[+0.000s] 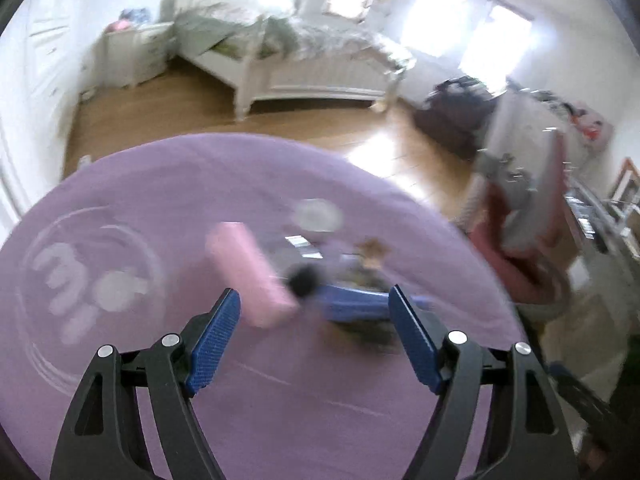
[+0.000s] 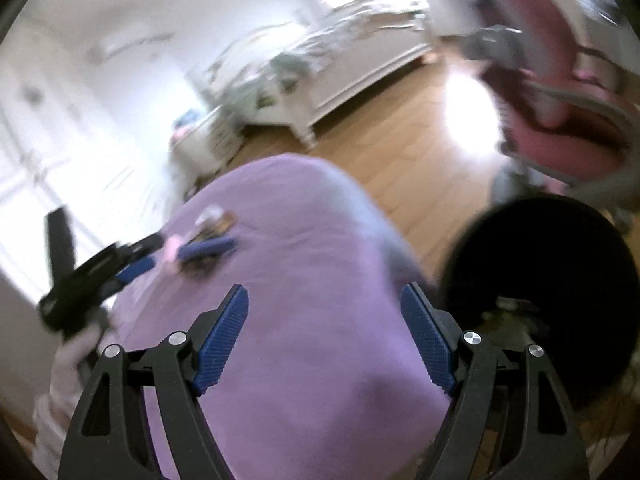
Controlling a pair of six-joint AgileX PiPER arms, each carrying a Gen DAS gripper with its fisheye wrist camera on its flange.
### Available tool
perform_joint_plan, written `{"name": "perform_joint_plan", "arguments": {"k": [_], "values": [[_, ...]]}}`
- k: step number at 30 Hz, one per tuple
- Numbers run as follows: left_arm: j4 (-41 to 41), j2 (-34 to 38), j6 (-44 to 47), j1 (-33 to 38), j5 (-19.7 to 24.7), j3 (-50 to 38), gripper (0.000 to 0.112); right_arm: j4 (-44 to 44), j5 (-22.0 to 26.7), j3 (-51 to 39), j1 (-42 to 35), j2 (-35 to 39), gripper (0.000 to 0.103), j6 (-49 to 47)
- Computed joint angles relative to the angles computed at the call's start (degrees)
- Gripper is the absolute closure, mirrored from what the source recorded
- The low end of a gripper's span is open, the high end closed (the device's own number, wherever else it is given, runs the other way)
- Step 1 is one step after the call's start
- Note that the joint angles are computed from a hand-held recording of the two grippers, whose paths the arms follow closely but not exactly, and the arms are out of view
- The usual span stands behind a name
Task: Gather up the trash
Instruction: 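Grasp the pink hair roller with the left tool while the right tool grasps the blue stick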
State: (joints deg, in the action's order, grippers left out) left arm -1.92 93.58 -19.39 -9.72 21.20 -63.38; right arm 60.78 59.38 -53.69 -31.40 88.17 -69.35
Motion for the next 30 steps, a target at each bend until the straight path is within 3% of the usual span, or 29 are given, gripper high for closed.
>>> {"name": "perform_joint_plan", "arguments": {"k": [3, 5, 8, 13, 17, 21, 24, 30], "values": [[-10.7, 4.3, 12.0, 5.0, 2.9, -3.8, 0.054, -1.8, -4.1, -1.3, 10.4, -2.0, 0.027, 1.7], [-11.3, 6.5, 14.4, 6.1, 4.4, -6.0, 0.063, -3.7, -7.0, -3.0, 16.1, -2.0, 0.030, 2.8], [-9.0, 6.9, 14.8, 5.6, 4.0, -6.3, 0.070, -8.1, -11.7, -7.5, 25.1, 0.4, 0.036, 5.4], [-18.5, 5.1, 27.6, 8.6, 3.3, -3.3, 0.075, -16.2, -16.0, -16.1, 35.5, 7.2, 0.044, 9.1], [-21.9, 3.7, 32.4, 9.8, 4.2, -1.9, 0.078, -24.5, -15.2, -24.6, 40.5, 14.2, 0.050, 13.4], [-26.2, 1.0, 39.0, 11.6, 4.4, 1.6, 0.080, -30.6, -11.8, -30.6, 42.5, 19.0, 0.067, 18.8], [-26.4, -1.2, 40.1, 12.1, 2.7, 4.4, 0.081, -27.2, -10.2, -29.7, 40.8, 17.9, 0.088, 18.4], [-33.4, -7.0, 45.0, 12.8, 1.2, 9.2, 0.081, -12.1, -5.2, -21.9, 33.5, 11.7, 0.094, 12.5]]}}
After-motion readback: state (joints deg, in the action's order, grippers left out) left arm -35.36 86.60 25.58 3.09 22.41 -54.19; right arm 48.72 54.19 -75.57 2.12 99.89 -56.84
